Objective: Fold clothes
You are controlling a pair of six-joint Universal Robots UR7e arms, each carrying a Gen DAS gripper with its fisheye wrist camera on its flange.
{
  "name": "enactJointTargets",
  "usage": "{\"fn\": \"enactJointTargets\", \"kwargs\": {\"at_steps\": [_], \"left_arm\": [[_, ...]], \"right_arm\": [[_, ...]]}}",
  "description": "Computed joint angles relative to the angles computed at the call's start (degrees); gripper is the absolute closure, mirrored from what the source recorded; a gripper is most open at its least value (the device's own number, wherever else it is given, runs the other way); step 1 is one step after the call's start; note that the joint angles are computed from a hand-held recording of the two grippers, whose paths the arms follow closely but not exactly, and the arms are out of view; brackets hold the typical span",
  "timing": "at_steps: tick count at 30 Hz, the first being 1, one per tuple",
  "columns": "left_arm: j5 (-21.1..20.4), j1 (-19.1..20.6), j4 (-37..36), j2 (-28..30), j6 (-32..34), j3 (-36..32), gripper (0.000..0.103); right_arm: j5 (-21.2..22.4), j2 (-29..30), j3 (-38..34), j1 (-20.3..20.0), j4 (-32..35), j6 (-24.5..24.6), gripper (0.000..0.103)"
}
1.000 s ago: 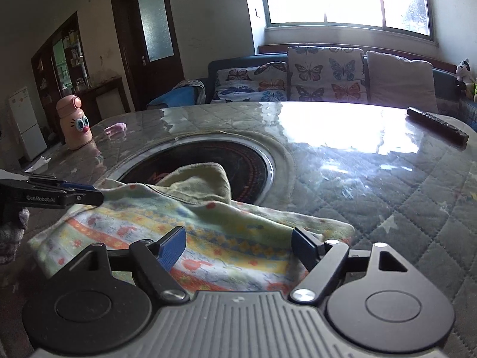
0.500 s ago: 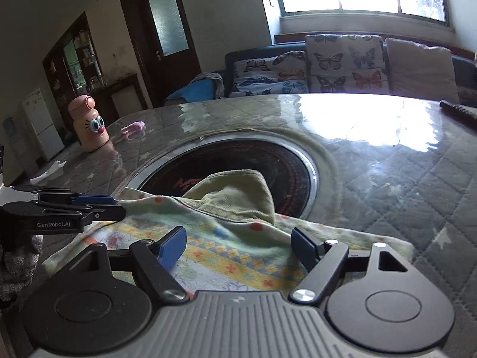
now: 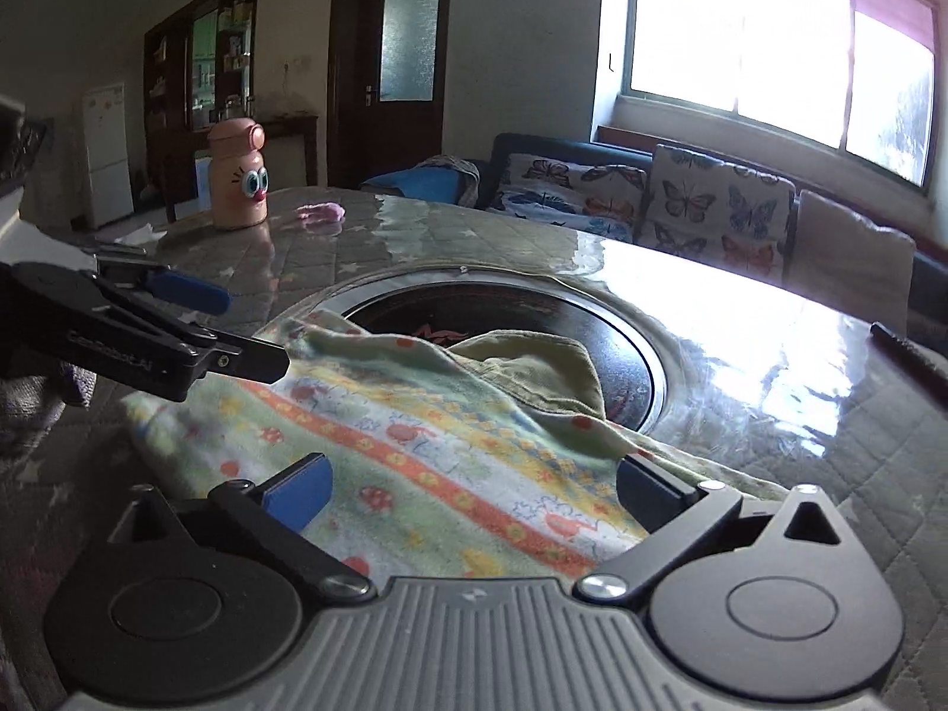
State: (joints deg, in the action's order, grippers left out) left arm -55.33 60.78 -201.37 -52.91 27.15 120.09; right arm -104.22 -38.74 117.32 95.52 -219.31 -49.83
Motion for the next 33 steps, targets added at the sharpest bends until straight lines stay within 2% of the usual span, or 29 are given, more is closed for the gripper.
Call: {"fn": "enactJointTargets", "kwargs": {"at_steps": [8, 13, 19, 23, 33], "left_arm": [[2.01, -1.02, -4.23, 1.78, 3.42, 2.75, 0.012], [1.90, -0.49, -5.04, 1.33, 2.67, 3.46, 0.006], [1.77, -0.04, -5.26, 1.41, 1.59, 3.55, 0.003], [1.50, 0.24, -5.22, 1.32, 0.70, 3.62, 0.002], [0.37, 1.06, -3.32, 0.70, -1.83, 3.25, 0.000]], "right_arm": [[-1.59, 1.20, 2.02, 0.35, -4.43, -3.58, 0.000], [-1.93, 0.32, 2.14, 0.66, -5.06, -2.93, 0.000], [-4.95, 1.28, -1.94, 1.03, -5.66, -0.80, 0.000], [-6.27, 2.29, -3.25, 0.59, -3.76, -1.96, 0.000], [-6.45, 1.04, 0.68, 0.53, -6.76, -5.21, 0.000]]}}
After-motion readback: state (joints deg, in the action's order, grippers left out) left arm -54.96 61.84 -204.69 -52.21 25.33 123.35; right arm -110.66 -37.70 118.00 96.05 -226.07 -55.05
